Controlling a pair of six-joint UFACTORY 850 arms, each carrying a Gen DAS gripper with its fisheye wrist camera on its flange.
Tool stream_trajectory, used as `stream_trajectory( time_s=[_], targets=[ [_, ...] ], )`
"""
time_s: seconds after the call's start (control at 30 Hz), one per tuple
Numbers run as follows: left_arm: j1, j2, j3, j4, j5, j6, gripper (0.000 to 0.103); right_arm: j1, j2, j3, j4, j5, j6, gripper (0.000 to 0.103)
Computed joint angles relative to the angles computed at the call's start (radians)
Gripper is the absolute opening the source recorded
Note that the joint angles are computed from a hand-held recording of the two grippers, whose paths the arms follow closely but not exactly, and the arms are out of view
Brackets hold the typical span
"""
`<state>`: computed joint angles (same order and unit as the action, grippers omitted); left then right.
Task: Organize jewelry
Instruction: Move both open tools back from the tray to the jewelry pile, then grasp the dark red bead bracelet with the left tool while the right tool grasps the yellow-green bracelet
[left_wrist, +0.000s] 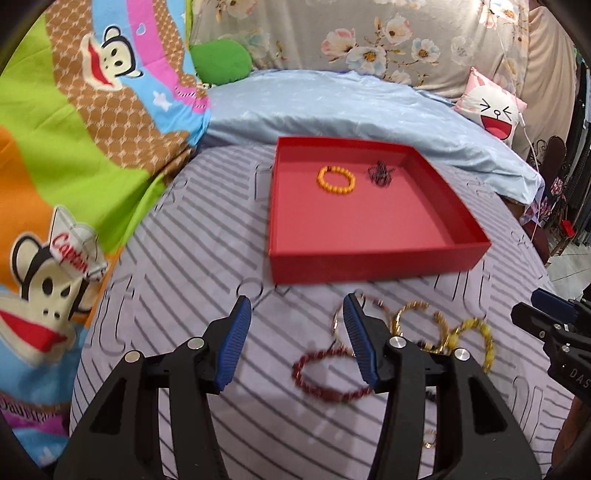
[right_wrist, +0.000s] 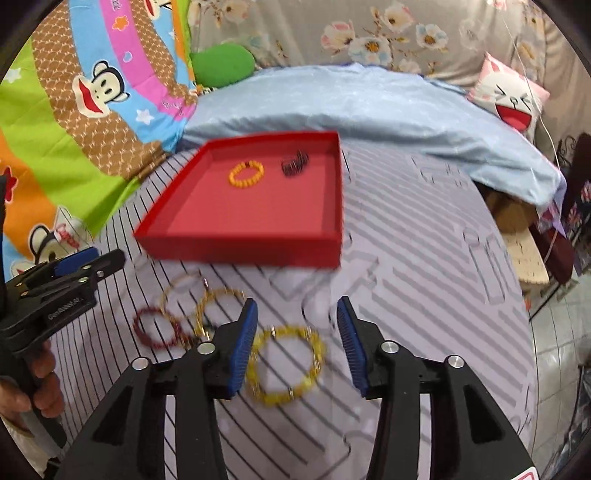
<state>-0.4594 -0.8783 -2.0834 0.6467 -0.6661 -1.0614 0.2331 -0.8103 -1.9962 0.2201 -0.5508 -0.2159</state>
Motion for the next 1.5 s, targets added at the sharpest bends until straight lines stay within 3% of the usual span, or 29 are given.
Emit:
stream_trajectory(
  time_s=[0.2,0.47,1.13,1.5],
  targets=[
    [-0.012,0.061,0.135,0.025,0.025,-0.093,0.049,0.004,0.049,0.124,-0.050,0.036,0.058,0.047],
    [-0.009,0.092,0.214,0.027,0.036,-0.135,0.049,0.010,0.046,0.146,-0.092,0.047,0.117,0.047],
    [0.003,0.001,0.108,-0.061,0.025,-0.019,0.051,0.011,-0.057,0.006,-0.143,-0.008,0.194,0.047],
    [-0.003,-0.013,0.094,-0.034,0.019,-0.016,0.050,0.022,-0.042,0.042,-0.227,0.033,0.239,0.040]
  ],
)
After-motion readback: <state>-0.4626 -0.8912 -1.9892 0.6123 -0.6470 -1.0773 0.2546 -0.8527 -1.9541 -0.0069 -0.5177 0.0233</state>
